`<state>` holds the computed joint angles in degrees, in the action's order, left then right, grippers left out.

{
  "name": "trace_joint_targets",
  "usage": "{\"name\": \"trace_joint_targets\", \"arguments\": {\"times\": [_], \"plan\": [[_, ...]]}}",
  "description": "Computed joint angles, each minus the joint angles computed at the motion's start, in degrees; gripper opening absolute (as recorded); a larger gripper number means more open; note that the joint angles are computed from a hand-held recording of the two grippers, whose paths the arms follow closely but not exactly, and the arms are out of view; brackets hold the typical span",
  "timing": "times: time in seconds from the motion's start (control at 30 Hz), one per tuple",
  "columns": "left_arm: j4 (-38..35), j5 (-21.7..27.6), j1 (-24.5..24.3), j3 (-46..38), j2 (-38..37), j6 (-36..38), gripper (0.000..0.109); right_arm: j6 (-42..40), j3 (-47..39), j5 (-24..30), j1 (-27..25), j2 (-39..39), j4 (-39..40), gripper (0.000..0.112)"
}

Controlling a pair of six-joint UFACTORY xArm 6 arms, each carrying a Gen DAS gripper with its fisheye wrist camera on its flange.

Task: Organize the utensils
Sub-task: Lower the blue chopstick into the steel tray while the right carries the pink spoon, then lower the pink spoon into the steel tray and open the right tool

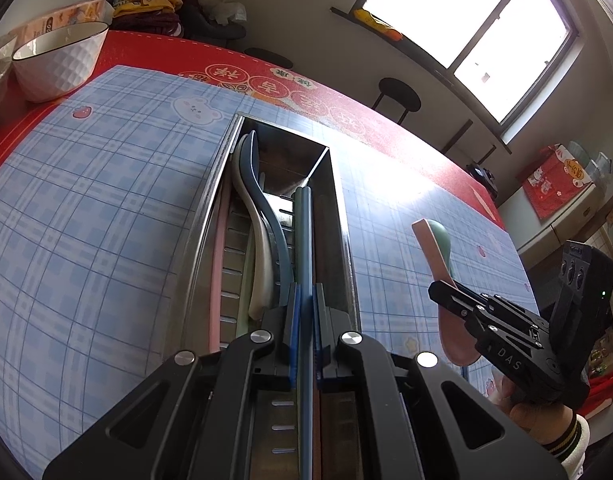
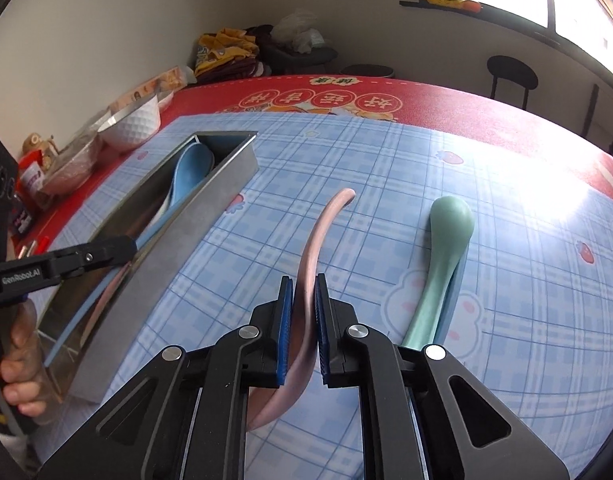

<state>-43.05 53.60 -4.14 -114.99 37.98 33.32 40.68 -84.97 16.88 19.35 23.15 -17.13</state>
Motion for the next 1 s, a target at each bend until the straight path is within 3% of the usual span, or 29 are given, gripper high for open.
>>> {"name": "trace_joint_targets", "arguments": {"times": [0.17, 0.33, 0.47, 0.63, 0.73, 0.87, 1.0], "plan": [[1.0, 1.0, -0.22, -1.2, 0.76, -1.61, 0.006, 5.5, 3.07, -8.06, 0.14, -1.76, -2.35, 0.011], [3.54, 1.73, -0.76, -2.79, 1.77, -3.91, 0.006, 22.64, 5.08, -16.81, -1.17, -1.56, -16.01, 0.011], [4.89, 1.63, -1.22, -3.34, 1.9, -4.16, 0.006, 17.58, 6.5, -18.33, -0.75, -1.19, -8.53, 0.011], [3.79, 0.75, -0.94, -2.64, 1.18, -2.82, 0.022, 18.58, 6.97, -18.51, -0.83, -1.58, -8.85, 0.011], [2.38, 0.62, -0.31, -1.69, 0.05, -1.05, 0.023, 17.84, 6.85, -17.97, -0.35, -1.65, -7.95, 0.011], [0.54, -2.23, 0.45, 2.65, -3.8, 3.98, 0.028, 8.54, 5.23, -16.53, 1.28, -0.75, 2.78, 0.011], [-0.98, -6.65, 1.4, 7.7, -7.91, 10.67, 0.041, 1.32, -1.42, -11.04, 2.84, 2.19, 7.94, 0.011]]}}
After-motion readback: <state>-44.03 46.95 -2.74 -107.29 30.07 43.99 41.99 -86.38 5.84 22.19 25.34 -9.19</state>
